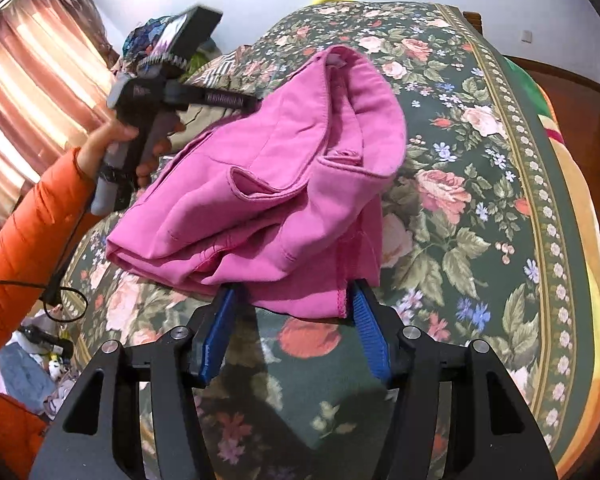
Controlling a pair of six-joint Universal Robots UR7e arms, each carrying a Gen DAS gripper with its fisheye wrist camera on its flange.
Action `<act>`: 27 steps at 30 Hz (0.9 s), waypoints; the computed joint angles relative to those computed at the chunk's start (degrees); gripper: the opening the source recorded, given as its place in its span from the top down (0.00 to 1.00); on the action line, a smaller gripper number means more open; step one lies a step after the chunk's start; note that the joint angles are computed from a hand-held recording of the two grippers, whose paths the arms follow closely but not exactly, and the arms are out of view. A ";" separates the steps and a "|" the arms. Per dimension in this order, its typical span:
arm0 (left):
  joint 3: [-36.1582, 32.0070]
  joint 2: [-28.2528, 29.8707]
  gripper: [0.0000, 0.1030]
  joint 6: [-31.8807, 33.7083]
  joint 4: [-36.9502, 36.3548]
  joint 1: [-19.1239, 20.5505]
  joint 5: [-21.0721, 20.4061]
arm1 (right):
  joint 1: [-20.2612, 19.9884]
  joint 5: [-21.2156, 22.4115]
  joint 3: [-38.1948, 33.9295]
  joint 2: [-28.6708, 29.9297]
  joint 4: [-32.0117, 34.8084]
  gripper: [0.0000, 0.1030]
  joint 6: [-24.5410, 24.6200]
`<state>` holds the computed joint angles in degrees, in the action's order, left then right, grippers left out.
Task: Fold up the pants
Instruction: 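Move both grippers back over the folded pink pants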
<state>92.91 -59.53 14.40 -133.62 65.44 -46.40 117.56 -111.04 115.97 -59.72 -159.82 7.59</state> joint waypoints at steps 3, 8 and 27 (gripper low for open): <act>1.21 -1.38 0.33 1.18 -0.72 0.65 -1.14 | -1.09 -0.35 -0.38 -0.14 0.52 0.48 -0.13; 4.34 -5.57 0.33 2.50 -0.20 0.80 -1.80 | -2.03 -3.84 -1.17 -0.03 1.26 0.48 0.15; 15.67 -20.77 0.37 -5.70 1.91 -3.10 -6.45 | -0.63 -12.51 -1.75 -2.66 -0.66 0.48 -1.49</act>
